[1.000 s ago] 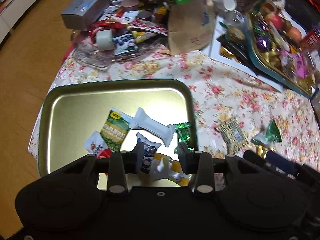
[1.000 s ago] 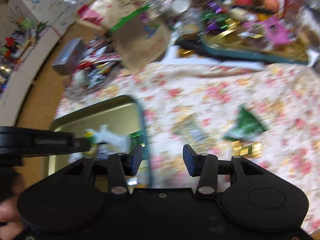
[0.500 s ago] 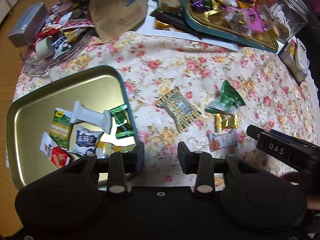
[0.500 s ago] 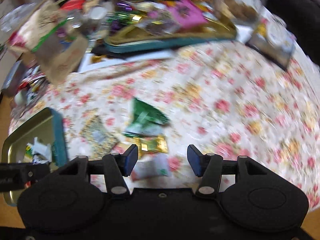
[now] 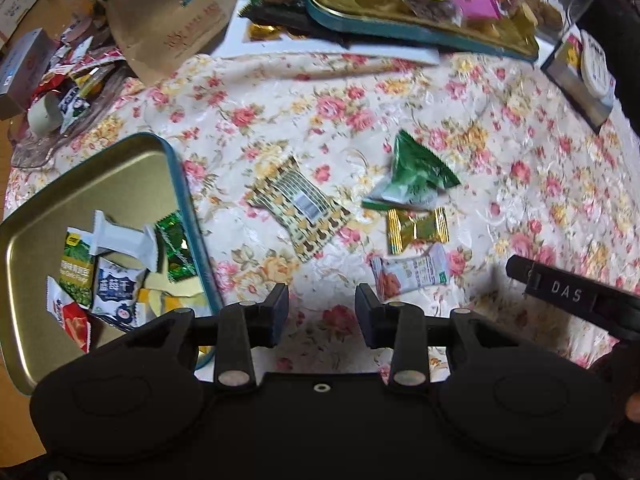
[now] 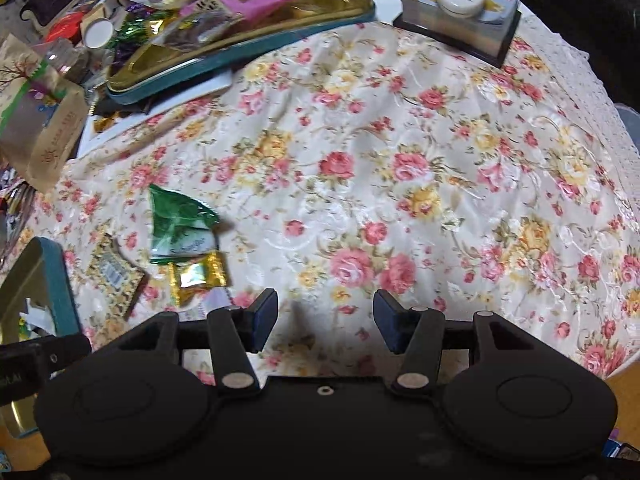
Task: Organize snacks
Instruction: 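Move both open grippers back over the remaining loose snacks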
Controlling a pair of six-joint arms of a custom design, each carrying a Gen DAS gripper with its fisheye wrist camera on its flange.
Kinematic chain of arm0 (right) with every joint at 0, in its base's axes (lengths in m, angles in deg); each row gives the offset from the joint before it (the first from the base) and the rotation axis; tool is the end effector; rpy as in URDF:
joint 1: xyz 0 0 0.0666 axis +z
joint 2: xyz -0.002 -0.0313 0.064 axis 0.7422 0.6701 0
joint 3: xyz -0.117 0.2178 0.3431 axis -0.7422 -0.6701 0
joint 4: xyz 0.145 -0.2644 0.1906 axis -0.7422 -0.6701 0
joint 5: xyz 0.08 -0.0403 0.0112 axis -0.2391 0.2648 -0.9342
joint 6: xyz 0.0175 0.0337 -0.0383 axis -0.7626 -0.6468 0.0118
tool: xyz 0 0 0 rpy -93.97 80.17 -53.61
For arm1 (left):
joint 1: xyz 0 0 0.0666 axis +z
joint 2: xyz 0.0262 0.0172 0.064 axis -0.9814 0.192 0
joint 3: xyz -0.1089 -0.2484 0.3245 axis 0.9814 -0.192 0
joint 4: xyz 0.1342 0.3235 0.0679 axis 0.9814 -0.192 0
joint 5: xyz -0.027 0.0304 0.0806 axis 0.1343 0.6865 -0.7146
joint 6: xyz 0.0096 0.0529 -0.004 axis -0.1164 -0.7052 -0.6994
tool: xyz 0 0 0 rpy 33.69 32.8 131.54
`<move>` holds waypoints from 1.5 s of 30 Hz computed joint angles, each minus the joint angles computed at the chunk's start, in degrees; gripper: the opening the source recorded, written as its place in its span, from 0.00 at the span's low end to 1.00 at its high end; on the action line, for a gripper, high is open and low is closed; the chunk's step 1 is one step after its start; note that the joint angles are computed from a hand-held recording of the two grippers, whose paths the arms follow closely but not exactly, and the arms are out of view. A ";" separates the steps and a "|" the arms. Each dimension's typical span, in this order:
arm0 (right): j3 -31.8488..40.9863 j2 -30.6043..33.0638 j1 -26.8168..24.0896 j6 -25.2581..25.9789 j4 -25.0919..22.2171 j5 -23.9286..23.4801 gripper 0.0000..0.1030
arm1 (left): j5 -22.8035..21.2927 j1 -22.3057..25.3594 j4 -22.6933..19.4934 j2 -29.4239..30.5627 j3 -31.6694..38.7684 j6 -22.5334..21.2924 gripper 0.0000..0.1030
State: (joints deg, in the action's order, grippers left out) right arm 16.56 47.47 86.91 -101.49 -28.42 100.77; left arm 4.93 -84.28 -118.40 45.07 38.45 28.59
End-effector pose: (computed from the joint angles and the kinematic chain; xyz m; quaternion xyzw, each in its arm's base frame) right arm 0.3786 0.2956 0.4450 0.2804 0.9498 0.0060 0.1386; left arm 0.4291 -0.0430 0.4669 0.1642 0.9825 -0.0265 0.0837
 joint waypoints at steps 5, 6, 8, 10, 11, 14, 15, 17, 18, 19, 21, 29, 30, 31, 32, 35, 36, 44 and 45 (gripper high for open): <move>-1.16 -0.22 -0.05 -0.13 -0.81 0.15 0.54 | -1.31 -1.15 -1.18 0.78 -2.31 0.04 0.45; -1.18 -0.17 -0.03 0.00 -0.87 0.34 0.54 | -1.37 -1.19 -1.43 0.97 -2.63 0.05 0.45; -0.99 -0.05 0.02 -0.10 -1.12 0.51 0.54 | -1.47 -1.19 -2.16 1.25 -3.07 0.26 0.45; -0.70 0.03 -0.03 -0.23 -1.17 0.48 0.54 | -1.54 -1.05 -2.58 1.49 -3.35 0.44 0.45; -0.43 0.18 -0.01 -0.28 -1.19 0.58 0.54 | -1.66 -0.99 -2.59 1.56 -3.48 0.50 0.45; 0.30 0.71 0.08 0.23 -1.36 0.94 0.54 | -1.31 -0.68 -3.34 1.91 -3.50 1.01 0.45; 0.50 0.87 0.13 0.50 -1.45 1.04 0.54 | -1.41 -0.62 -3.53 2.02 -3.57 1.01 0.45; 0.72 1.06 0.19 0.84 -1.52 1.21 0.54 | -1.61 -0.56 -3.93 2.26 -3.69 1.07 0.45; 0.77 1.12 0.18 0.86 -1.48 1.23 0.54 | -1.70 -0.57 -4.09 2.37 -3.76 1.06 0.45; 0.75 1.16 0.12 0.82 -1.35 1.22 0.53 | -1.75 -0.43 -4.10 2.33 -4.07 0.91 0.45; 0.75 1.18 0.04 0.46 -1.16 1.21 0.54 | -1.97 -0.56 -4.00 2.38 -4.47 1.00 0.45; 2.01 1.55 -0.40 0.11 0.76 0.67 0.53 | -0.59 0.61 -1.78 1.32 -5.99 -1.07 0.46; 2.46 1.77 -0.49 0.07 1.18 0.72 0.54 | -0.16 0.79 -1.46 1.00 -6.32 -1.43 0.48; 3.00 2.09 -0.57 0.15 1.59 0.80 0.53 | 0.31 0.92 -1.19 0.70 -6.64 -1.85 0.50; 3.55 2.45 -0.64 0.40 2.10 0.86 0.53 | 0.86 0.89 -0.81 0.51 -7.09 -2.32 0.54; 5.30 3.93 -0.96 2.24 4.19 0.56 0.54 | 0.95 0.75 0.98 -1.07 -9.06 -2.66 0.56; 5.95 4.55 -1.10 2.85 4.85 0.33 0.53 | 0.59 0.48 1.59 -1.56 -9.59 -2.64 0.57; 10.91 9.41 -2.94 4.74 8.46 -3.90 0.53 | 0.59 -0.06 1.50 -2.41 -10.29 -0.41 0.58; 11.32 9.93 -3.10 4.90 8.69 -4.52 0.53 | 0.63 -0.18 1.72 -2.62 -10.56 -0.26 0.58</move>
State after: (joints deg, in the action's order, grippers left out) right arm 27.88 57.40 83.81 -96.59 -19.73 96.25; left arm 5.56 -84.46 -116.67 42.45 27.88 28.34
